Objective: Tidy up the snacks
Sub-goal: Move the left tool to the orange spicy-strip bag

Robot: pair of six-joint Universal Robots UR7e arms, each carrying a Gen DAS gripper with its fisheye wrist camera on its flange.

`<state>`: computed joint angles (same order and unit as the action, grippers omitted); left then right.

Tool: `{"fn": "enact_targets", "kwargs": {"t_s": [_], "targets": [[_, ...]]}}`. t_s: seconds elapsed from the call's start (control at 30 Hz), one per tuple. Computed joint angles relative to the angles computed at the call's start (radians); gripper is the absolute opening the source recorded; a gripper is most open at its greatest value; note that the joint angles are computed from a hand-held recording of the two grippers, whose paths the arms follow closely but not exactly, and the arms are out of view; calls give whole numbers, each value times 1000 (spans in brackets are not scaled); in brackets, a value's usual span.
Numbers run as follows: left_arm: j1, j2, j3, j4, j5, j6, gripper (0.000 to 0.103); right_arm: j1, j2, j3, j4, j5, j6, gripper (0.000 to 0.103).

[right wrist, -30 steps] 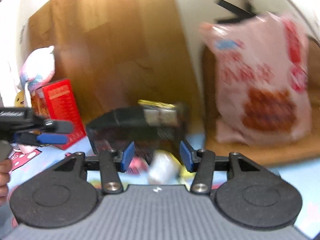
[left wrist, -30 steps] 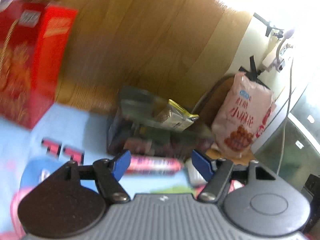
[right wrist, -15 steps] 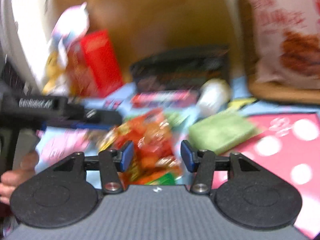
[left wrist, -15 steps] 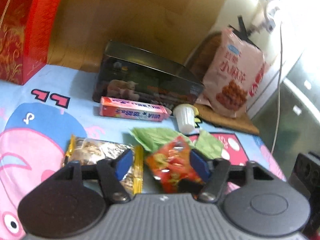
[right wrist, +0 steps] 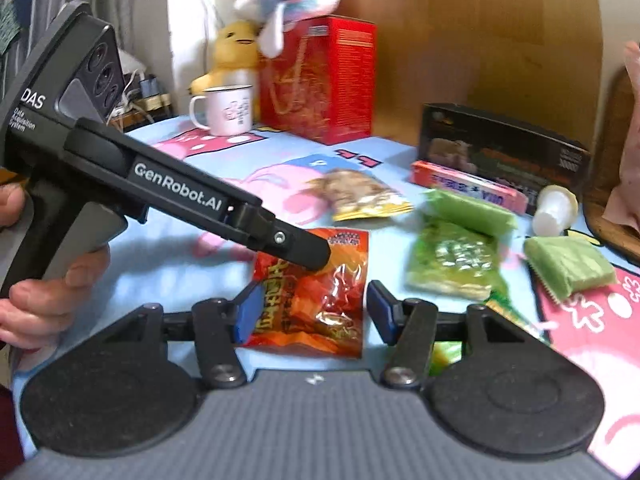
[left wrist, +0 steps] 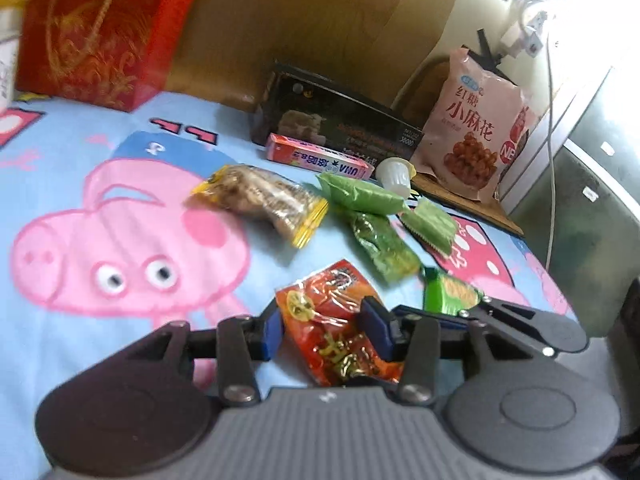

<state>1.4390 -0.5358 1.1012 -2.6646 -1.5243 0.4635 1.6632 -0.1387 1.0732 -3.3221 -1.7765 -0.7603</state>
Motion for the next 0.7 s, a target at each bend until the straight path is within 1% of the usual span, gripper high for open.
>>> {"fn": "enact_targets", "kwargs": {"t_s": [0.1, 0.2, 0.27, 0.3, 0.33, 0.37, 0.47, 0.6, 0.63, 0.7], "targets": [[-5, -23, 90, -137, 27, 54, 45, 8, -4, 35, -29, -6, 20, 63], [-20, -19, 124, -227, 83, 91, 50, 6, -9, 70, -84, -6, 85, 67], [-35, -10, 141, -292, 137, 115, 60, 1, -17, 89, -108, -1, 138, 67], [-40, -9, 150, -317, 157, 123, 62, 1, -19, 100, -130, -3, 160, 68], [-44, -6, 156, -340, 176, 130, 66, -1, -20, 106, -147, -5, 182, 69], [-47, -3, 161, -358, 191, 135, 71, -2, -22, 114, -162, -4, 200, 69], [-52, 0, 163, -378, 217, 134, 76, -7, -29, 138, -195, 3, 231, 70], [-56, 5, 169, -412, 246, 141, 80, -4, -32, 154, -210, -1, 229, 74], [-58, 7, 171, -423, 253, 146, 81, -1, -31, 155, -212, -10, 232, 76], [-61, 10, 174, -439, 268, 154, 83, -1, -36, 164, -202, -18, 244, 77]]}}
